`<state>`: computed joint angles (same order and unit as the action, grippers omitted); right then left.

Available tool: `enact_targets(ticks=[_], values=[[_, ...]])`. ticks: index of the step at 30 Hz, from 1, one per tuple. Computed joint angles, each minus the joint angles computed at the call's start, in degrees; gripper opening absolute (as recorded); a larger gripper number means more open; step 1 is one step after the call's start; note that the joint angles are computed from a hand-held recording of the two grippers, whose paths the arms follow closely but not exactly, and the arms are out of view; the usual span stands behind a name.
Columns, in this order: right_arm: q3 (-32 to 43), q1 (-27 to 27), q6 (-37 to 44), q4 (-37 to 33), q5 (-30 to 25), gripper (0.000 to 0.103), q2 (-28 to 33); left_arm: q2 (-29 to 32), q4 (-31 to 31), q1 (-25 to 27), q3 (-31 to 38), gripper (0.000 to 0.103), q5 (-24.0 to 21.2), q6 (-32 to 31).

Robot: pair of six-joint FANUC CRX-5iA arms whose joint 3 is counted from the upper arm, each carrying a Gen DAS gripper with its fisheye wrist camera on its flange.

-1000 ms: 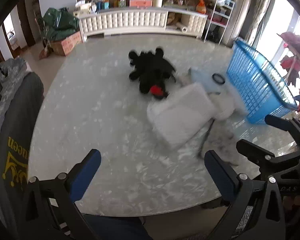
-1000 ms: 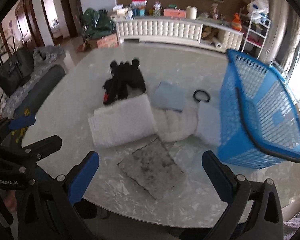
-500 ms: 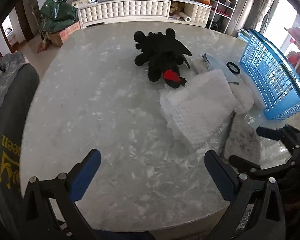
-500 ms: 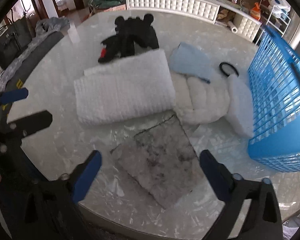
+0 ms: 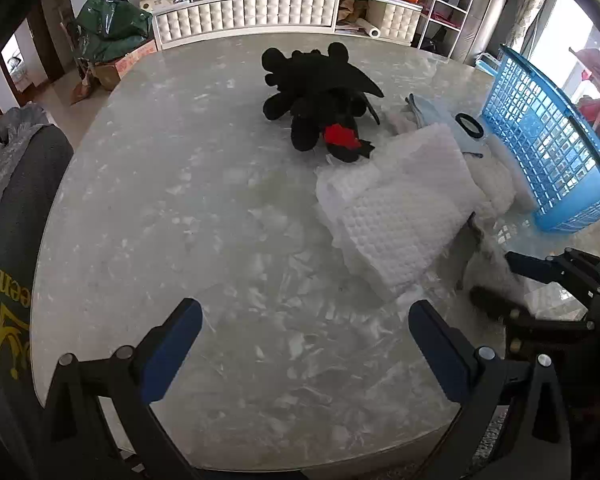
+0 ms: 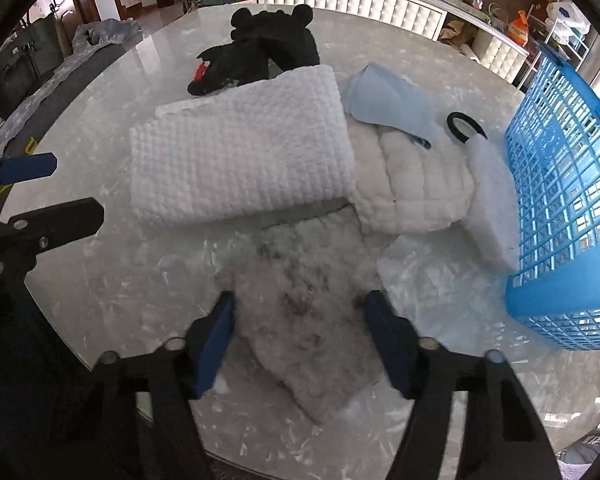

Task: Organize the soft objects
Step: 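Grasp the grey felt pad with the right tool and lift it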

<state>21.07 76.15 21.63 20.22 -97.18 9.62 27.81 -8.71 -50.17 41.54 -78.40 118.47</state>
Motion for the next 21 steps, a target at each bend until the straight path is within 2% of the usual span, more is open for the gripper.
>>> enact_targets(ticks=[2,7,11,17,21], values=[[0.43,-0.05,-0.36,0.2,-0.78,0.036,0.16,-0.15,0.38,0.03,-0.08,0.103,0.3,-0.28],[-0.02,-0.59,-0.87,-0.95,-1.25,0.022,-1.19,-0.82,1.31,-0.07,-0.1,0.103,1.37,-1.45],[1.27,-2.59,1.54,-0.97,-0.12,0.017,-0.21,-0.3,1.56,-0.23,2.09,0.103,0.9,-3.58],[4.34,-3.1,3.0,0.07,-0.64,0.017,-0.45,0.62,3.97,0.19,3.75,0.103,1.7,-8.58],[7.7,-3.68,4.54,0.85,-2.01,0.017,-0.01,2.64,3.42,-0.55,6.52,0.103,0.21,-13.23]])
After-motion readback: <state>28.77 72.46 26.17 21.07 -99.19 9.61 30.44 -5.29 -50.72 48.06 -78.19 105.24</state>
